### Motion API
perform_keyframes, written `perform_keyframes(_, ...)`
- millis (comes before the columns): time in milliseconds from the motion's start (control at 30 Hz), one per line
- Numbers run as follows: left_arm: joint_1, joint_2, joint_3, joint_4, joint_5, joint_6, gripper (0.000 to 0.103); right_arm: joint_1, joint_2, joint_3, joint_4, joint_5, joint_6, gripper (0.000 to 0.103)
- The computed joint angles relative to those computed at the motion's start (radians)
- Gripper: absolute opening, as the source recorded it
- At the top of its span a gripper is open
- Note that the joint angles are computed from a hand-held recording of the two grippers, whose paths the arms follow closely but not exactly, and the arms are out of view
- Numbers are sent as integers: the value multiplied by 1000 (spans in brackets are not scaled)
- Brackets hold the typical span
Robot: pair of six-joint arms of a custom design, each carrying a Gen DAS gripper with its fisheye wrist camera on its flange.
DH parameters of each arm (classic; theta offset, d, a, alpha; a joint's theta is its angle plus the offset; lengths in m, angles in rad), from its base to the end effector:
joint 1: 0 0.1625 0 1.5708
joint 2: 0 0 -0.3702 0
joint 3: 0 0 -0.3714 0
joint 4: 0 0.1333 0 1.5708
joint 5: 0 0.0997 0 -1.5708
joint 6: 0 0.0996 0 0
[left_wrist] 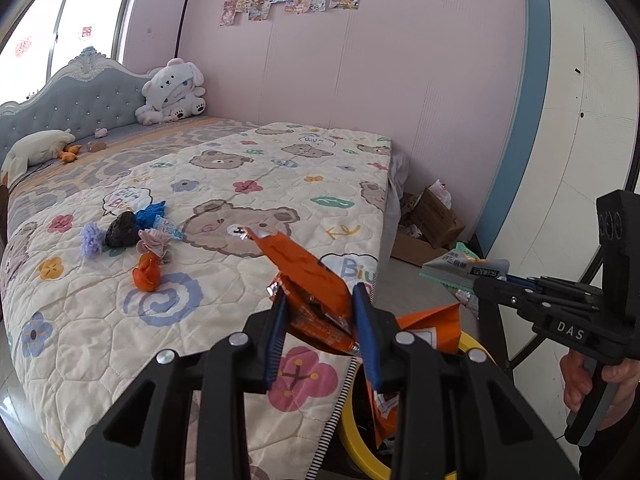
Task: Collect trash
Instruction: 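Carry the orange chip bag and green wrapper over the yellow-rimmed bin with both tools, then open the left tool dropping the chip bag while the right tool drops the green wrapper into the bin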
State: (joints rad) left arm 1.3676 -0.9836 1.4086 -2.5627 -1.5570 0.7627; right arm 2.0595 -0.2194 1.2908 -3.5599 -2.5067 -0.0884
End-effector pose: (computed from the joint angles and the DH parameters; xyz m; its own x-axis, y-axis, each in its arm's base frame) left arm -0.0055 -0.6942 0.2871 -0.5915 0.7115 -0.3794 0.8007 0.4629 -0.3802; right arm 0.3505 -0.5461 -0.0397 -0.7955 0.2377 0.5574 -0.3569 0.5597 -0.7479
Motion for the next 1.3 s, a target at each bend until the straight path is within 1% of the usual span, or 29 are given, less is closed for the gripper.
perform_keyframes(200,-12,9,26,18,14,-3,30,-15,-44,77,31,-21,88,18)
perform_keyframes(433,-24,17,69,24,36,9,30,-33,-81,160,31,-23,151,19)
perform_keyframes(600,-29,23,102,21,62,21,31,-52,-109,213,60,-10,221,20)
perform_keyframes(733,-26,31,110,53,91,17,31,-72,-130,253,81,16,278,20)
perform_keyframes(967,-24,27,137,67,110,29,32,-90,-148,286,90,41,324,23)
perform_keyframes(1067,-22,26,134,81,104,29,33,-96,-156,297,95,54,339,28)
perform_keyframes(1300,-22,26,128,107,96,33,34,-95,-157,298,86,42,344,32)
